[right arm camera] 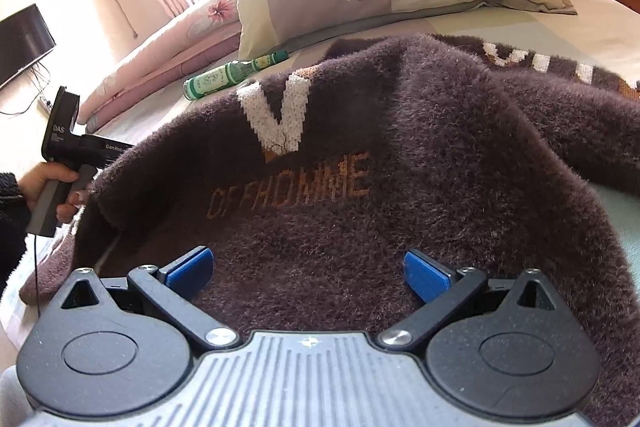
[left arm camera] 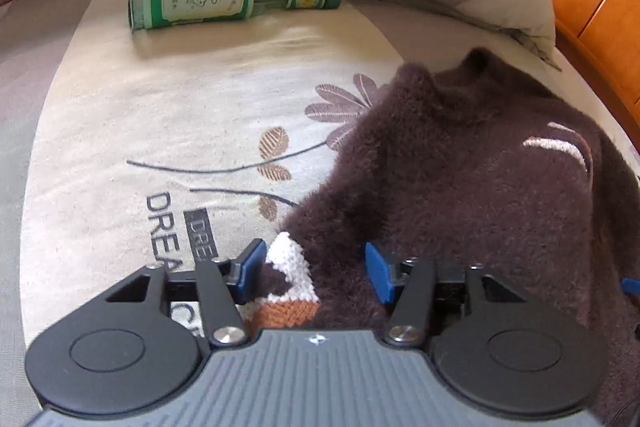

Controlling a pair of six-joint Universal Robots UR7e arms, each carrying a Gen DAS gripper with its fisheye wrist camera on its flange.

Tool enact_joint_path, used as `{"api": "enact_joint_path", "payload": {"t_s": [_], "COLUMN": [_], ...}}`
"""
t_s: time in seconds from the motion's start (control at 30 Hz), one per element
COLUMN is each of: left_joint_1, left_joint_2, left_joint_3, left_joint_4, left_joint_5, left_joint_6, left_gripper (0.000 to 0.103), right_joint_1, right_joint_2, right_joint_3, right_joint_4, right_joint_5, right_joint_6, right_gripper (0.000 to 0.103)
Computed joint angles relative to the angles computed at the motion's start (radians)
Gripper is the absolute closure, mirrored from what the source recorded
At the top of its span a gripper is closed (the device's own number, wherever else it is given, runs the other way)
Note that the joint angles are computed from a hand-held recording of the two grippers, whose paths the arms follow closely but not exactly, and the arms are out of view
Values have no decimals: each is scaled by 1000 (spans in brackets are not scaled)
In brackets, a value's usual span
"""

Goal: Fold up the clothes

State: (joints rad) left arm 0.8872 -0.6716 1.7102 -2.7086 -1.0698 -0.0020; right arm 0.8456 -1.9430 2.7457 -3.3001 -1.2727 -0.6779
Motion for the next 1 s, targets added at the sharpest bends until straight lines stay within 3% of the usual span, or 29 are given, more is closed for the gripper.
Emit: {"api": "enact_joint_path", "payload": {"t_s": [0.1,0.13,0.4,0.67,0.73,0.83,0.93,1.0], "left_joint_1": [-33,-43,-71,-79,-67,-52,-69,-98], "left_joint_2": [3,3,58,147,161,172,160,150], "left_joint_3": [-12,-15,-109,-221,-244,-254,-227,-204], "left_joint_4": [24,20,-52,-115,-82,-35,-63,-97], "left_joint_5": [62,87,233,313,317,331,347,383], "left_joint_6": [14,13,76,126,88,36,17,66], "left_gripper": [90,92,93,94,93,83,82,80], "right_joint_1": [5,4,-35,-61,-65,-69,-70,-70], "right_joint_2": [5,5,-21,-34,-42,-58,-76,-79], "right_joint_3": [1,1,6,10,9,7,5,3], "right_joint_4": [-12,-12,7,17,28,50,72,78], "right_joint_5": [-7,-6,41,67,70,71,72,76], "right_joint_6": [-1,-1,-3,-18,-21,-26,-28,-26], "right_gripper": [0,0,0,0,0,0,0,0]}}
